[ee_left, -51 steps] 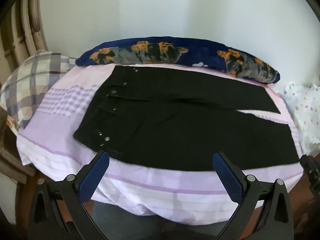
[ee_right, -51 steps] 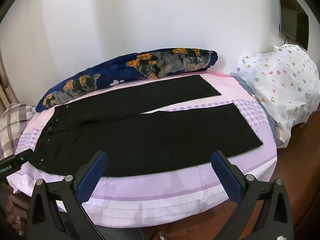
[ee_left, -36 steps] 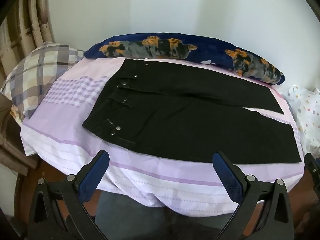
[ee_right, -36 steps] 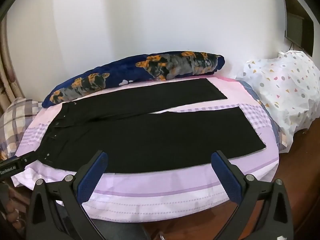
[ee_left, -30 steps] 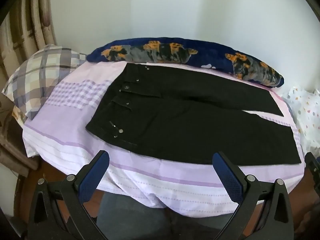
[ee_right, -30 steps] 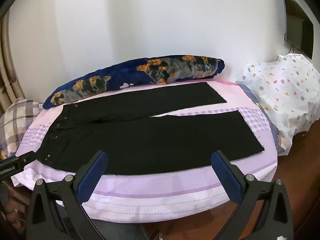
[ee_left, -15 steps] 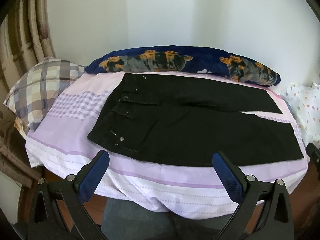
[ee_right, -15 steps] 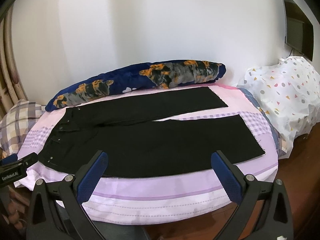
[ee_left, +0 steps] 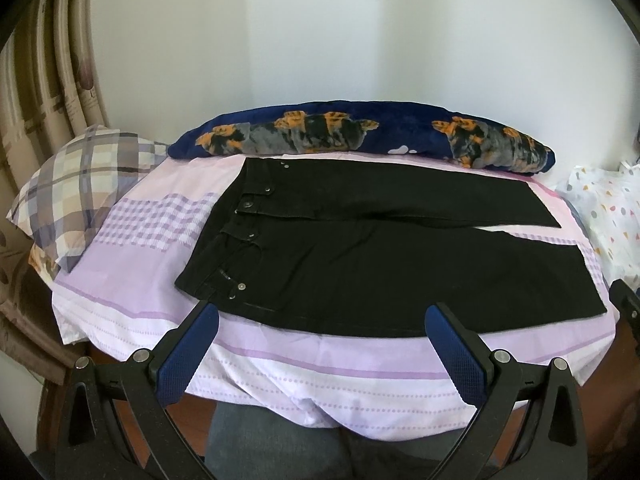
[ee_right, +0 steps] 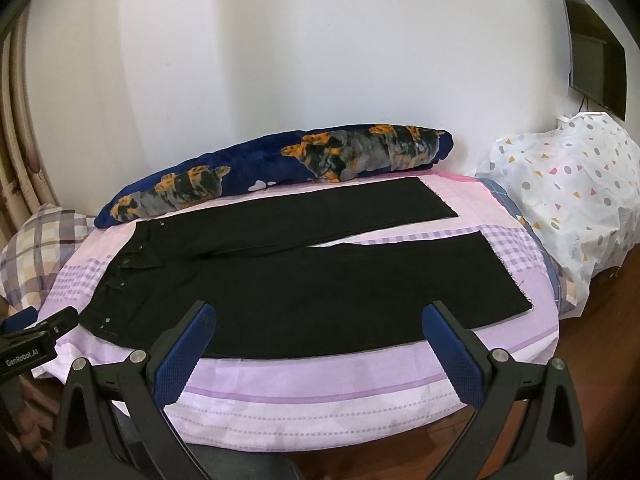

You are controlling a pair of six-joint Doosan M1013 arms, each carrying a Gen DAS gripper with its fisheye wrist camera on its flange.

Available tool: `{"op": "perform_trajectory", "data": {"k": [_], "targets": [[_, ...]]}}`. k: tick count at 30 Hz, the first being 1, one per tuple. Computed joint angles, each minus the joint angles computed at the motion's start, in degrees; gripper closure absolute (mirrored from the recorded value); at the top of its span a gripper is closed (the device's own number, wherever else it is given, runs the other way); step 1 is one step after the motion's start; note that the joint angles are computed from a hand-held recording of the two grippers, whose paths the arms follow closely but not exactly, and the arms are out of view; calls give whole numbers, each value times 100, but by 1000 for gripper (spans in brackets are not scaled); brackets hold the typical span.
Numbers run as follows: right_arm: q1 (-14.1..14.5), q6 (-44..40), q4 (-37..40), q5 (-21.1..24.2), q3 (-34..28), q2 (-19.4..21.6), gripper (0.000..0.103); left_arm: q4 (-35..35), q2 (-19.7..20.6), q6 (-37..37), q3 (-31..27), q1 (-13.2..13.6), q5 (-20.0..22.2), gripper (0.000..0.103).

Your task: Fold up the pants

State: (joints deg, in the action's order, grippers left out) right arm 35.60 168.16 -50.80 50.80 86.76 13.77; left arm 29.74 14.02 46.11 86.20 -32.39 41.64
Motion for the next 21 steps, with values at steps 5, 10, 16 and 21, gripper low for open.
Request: {"op": "perform_trajectory", "data": {"k": [5, 10, 16, 21], "targets": [[9, 42, -72, 17, -12, 10, 0, 53, 6, -49, -6, -17, 0, 1], [1, 120, -95, -11, 19, 4, 0, 51, 1, -13, -14, -22, -2, 1], [-3, 145, -88, -48, 83, -24, 0, 54, 11, -39, -47, -38, 49, 1], [-2, 132, -55, -35, 69, -17, 0, 9, 7, 0, -24, -29, 44, 1]]}}
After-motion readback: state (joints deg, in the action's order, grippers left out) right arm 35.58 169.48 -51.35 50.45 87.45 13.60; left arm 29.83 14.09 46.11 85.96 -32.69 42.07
